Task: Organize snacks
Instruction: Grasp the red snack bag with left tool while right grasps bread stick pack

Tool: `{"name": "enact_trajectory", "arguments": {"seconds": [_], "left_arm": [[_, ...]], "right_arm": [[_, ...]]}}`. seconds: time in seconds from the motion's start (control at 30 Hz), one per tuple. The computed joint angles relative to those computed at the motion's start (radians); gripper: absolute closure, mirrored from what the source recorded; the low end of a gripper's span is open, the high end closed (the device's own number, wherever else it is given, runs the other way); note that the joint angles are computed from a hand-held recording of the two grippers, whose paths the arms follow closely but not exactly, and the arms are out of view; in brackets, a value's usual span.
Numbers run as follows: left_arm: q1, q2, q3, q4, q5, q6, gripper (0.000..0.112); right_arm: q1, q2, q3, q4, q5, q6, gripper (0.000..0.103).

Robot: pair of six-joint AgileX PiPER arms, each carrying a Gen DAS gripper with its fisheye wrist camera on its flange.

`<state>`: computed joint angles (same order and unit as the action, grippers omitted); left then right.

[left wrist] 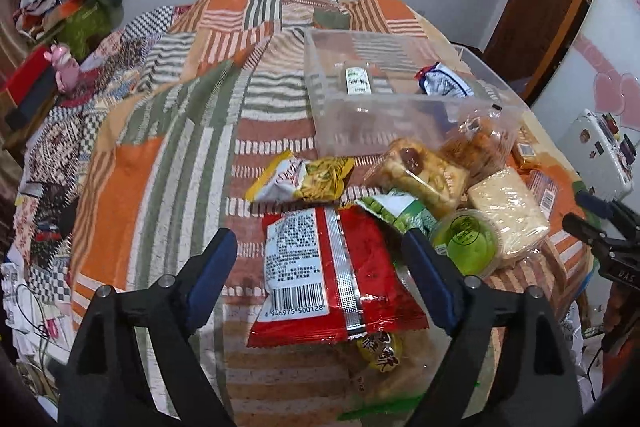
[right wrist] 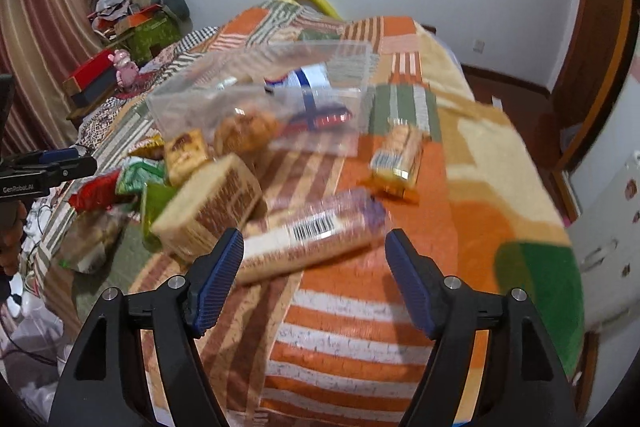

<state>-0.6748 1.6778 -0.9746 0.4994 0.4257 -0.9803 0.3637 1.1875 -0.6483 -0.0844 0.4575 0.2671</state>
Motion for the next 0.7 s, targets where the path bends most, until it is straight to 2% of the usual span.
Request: {"name": "enact_trajectory", "arguments": {"seconds": [0.2,0.4,0.53,0.63,0.7], "left_arm": [[0.019,0.07,-0.018,-0.098,-0.03,0.11,0.025],[0.058,0.131,-0.03,-0.229,-0.07,0.238,0.025],[0.092,0.161,-0.031,-0.345,-0.108,0.348,0.025],[0.094,0.178,-0.03,-0.335,-0.135,0.338,0.026],[0.089,0.178,-0.021,-0.275,-0.153,0.28,0.029]], "right_arm": [[-0.031,0.075,-0.007,0.118,-0.037,-0.075,0.033],[-0.024,0.16,-0.05,0.135,-0.061,-0.074,0.033],[0.0,0.206,-0.084,0.043,-0.066,0.021,0.033],[-0.014,0.233,-0.101,0.11,-0.06,-0.056,0.032],[-0.009,0.234,-0.097,0.087,-0.061,-0.047,0.032]]}}
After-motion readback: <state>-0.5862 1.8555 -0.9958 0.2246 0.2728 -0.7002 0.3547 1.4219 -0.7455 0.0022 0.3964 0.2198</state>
